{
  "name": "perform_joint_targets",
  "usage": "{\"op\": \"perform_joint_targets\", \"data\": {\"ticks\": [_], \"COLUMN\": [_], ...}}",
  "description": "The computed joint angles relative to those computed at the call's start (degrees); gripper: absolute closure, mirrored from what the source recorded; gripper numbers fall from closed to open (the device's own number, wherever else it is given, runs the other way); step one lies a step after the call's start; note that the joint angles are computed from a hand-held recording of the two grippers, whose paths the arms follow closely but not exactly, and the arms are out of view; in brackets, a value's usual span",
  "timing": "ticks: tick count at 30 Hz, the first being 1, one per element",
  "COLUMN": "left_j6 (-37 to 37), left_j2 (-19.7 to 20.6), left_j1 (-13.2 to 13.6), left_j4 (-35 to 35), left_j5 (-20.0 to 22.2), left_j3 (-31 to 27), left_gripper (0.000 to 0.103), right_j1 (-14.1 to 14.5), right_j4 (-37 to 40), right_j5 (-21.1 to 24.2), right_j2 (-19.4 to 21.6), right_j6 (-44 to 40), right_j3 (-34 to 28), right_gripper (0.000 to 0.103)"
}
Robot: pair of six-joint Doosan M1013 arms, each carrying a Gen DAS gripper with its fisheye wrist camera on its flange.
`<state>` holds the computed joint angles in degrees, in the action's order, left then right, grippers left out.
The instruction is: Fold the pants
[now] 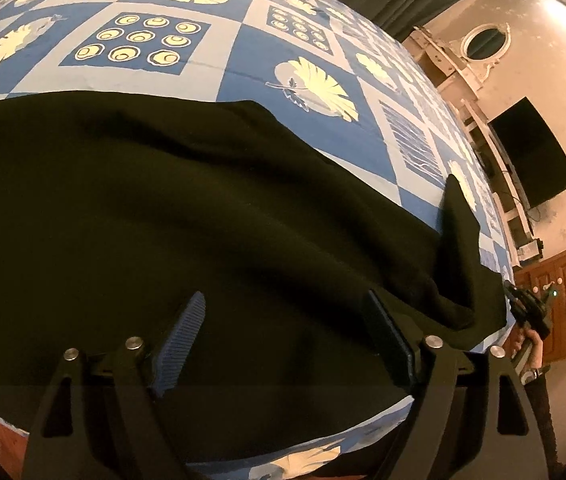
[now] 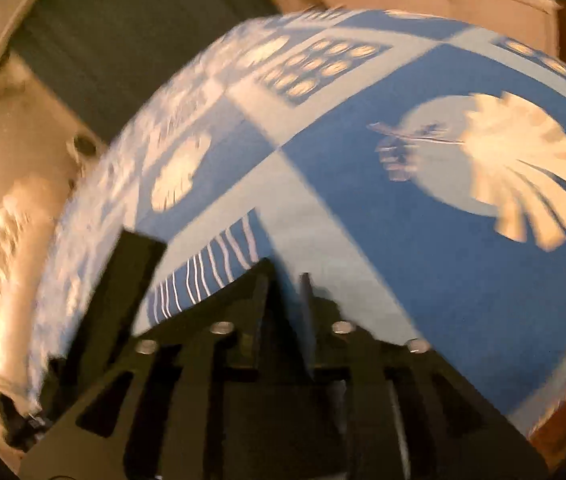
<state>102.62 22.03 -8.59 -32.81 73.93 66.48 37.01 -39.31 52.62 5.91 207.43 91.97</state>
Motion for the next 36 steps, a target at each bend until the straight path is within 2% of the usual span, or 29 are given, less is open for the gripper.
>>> {"op": "perform_joint_targets", "data": {"ticks": [1,3,5,7,8,10,11,12,13,15,16,19,20,21,24,26,28,29,31,32,34,36], "left_j6": [0.15,0.0,-0.21,0.02,0.38,0.92,1.0,1.02,1.07,0.83,0.42,-0.6,-0.61,-0.44,1.05,1.85,2.51,2.73,2.64,2.46,2.44,2.29], "left_j2": [0.03,0.14,0.15,0.02,-0.06,-0.11,-0.12,-0.18,-0.24,-0.12,-0.05,0.25,0.33,0.33,0.51,0.88,1.02,0.89,0.55,0.34,0.1,-0.28], "left_j1": [0.06,0.04,-0.11,-0.2,-0.27,-0.28,-0.25,-0.2,-0.12,0.12,0.2,0.35,0.33,0.31,0.45,0.66,0.78,0.85,0.87,0.85,0.81,0.93], "left_j4": [-0.36,-0.35,0.17,0.38,0.55,0.64,0.59,0.36,-0.02,-1.15,-1.58,-2.36,-2.4,-2.45,-3.31,-3.84,-4.24,-4.5,-4.71,-4.7,-4.58,-5.36], "left_j5": [-0.01,0.06,-0.07,-0.35,-0.5,-0.55,-0.57,-0.8,-1.0,-1.03,-1.04,-0.72,-0.54,-0.52,0.1,1.13,1.62,1.31,0.46,0.01,-0.28,-0.79], "left_j3": [0.04,0.04,0.06,0.31,0.44,0.61,0.71,0.92,1.13,1.32,1.35,1.16,1.07,1.07,0.98,0.5,0.35,0.58,1.08,1.31,1.37,1.59], "left_gripper": [0.019,0.019,0.018,0.018,0.017,0.017,0.017,0.017,0.015,0.013,0.012,0.01,0.009,0.009,0.006,0.006,0.006,0.006,0.006,0.006,0.006,0.006], "right_j1": [0.48,1.26,2.04,2.21,2.46,3.4,3.84,4.55,4.63,4.02,2.81,-1.33,-2.82,-3.56,-5.62,-6.03,-6.41,-6.49,-7.05,-7.02,-5.96,-4.83], "right_j4": [-0.03,0.79,1.23,7.13,8.1,7.03,5.33,1.5,-0.86,-6.2,-8.19,-9.28,-7.47,-5.51,5.17,7.22,9.14,9.88,14.36,14.19,8.57,4.07], "right_j5": [-0.55,-4.39,-6.92,-2.01,1.37,11.49,14.73,14.97,12.34,3.93,-2.89,-18.26,-22.31,-23.71,-23.22,-20.19,-19.37,-18.59,-20.34,-20.95,-20.24,-18.11], "right_j2": [-0.81,-2.53,-3.05,-1.98,-1.52,-0.26,0.3,0.56,0.44,0.59,1.06,3.89,5.48,6.69,11.07,13.23,14.84,15.49,16.29,16.24,15.64,14.8], "right_j6": [2.01,4.39,4.32,-3.49,-5.19,-5.03,-4.74,-2.22,-0.04,5.67,8.18,13.31,12.99,11.97,3.84,-0.05,-3.5,-4.32,-8.44,-7.51,-3.34,-2.69], "right_j3": [1.07,3.65,4.81,2.73,1.79,-1.32,-2.76,-3.85,-3.83,-3.7,-3.56,-3.91,-4.63,-5.47,-9.59,-12.54,-14.77,-15.71,-16.34,-16.11,-15.94,-16.68], "right_gripper": [0.058,0.057,0.058,0.102,0.103,0.103,0.099,0.097,0.092,0.045,0.041,0.04,0.041,0.041,0.042,0.042,0.043,0.05,0.089,0.097,0.097,0.097]}}
